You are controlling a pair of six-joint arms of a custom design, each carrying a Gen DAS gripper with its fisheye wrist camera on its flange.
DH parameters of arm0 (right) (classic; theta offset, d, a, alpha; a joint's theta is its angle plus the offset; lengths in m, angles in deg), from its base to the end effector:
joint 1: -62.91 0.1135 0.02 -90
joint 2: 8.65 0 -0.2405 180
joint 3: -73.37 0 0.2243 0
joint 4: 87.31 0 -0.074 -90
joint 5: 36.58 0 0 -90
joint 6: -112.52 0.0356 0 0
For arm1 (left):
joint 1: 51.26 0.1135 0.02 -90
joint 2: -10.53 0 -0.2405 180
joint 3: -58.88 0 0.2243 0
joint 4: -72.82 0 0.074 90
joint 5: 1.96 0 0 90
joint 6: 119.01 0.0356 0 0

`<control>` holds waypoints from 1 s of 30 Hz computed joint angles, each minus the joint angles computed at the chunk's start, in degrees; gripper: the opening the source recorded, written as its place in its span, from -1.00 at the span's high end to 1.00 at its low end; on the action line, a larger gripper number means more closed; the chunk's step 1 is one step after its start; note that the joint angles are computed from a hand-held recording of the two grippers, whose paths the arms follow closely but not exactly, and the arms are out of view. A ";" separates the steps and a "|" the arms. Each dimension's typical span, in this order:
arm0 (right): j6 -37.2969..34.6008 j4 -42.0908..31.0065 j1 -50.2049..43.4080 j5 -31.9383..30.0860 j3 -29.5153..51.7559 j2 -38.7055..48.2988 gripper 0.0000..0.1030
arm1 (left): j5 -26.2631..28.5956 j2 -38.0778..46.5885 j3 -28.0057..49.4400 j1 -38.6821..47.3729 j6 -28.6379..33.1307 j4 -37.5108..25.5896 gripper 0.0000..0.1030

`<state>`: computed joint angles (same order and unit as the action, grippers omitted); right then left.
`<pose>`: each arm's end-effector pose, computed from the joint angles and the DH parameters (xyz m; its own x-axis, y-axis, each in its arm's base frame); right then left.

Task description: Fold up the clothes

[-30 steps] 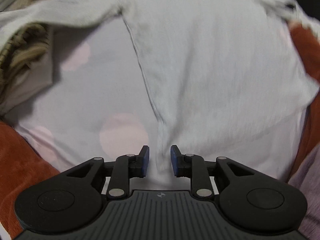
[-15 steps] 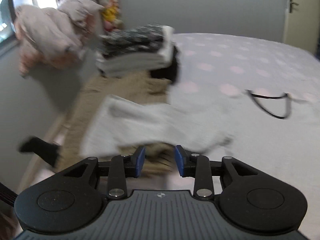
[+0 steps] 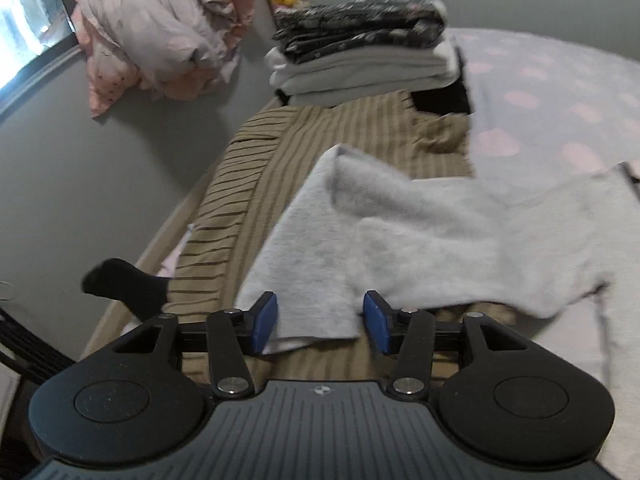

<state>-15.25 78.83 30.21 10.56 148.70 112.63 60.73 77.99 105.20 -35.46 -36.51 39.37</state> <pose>0.3086 -0.1693 0.0713 -0.6412 -0.1219 -0.7576 -0.3600 0.9197 0.1568 0.1863 0.0697 0.1686 -0.7126 -0.3222 -0.6233 -0.5958 0.7469 0.2951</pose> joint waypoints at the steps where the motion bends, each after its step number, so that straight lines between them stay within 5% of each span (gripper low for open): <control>1: -0.40 0.50 -0.01 -0.03 -0.27 0.01 0.30 | 0.30 0.15 0.16 0.83 -0.10 0.16 0.47; 2: -0.70 0.68 -0.12 -0.17 -0.38 0.03 0.30 | 1.55 -0.18 0.34 2.15 0.05 0.28 0.83; 3: -0.96 0.78 -0.26 -0.35 -0.44 0.04 0.30 | 2.79 -0.79 0.70 3.35 0.20 0.08 0.89; 8: -0.06 1.12 -0.12 -0.25 -0.07 0.20 0.30 | 4.65 -4.61 7.08 4.48 2.33 -6.51 0.93; 14: -1.04 -0.31 1.19 3.61 2.28 0.51 0.30 | 7.26 -4.07 26.68 0.60 1.25 -20.83 0.93; 21: -6.21 -9.15 3.11 6.18 12.04 1.74 0.30 | 7.16 9.01 55.87 -10.21 -5.04 -33.17 0.93; 30: -1.41 1.64 2.43 3.94 13.60 6.05 0.30 | 14.87 34.86 91.79 -25.46 -14.45 -45.81 0.93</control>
<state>-16.66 80.47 32.64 14.50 162.31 118.68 75.60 112.85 196.99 -60.92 -50.96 -6.44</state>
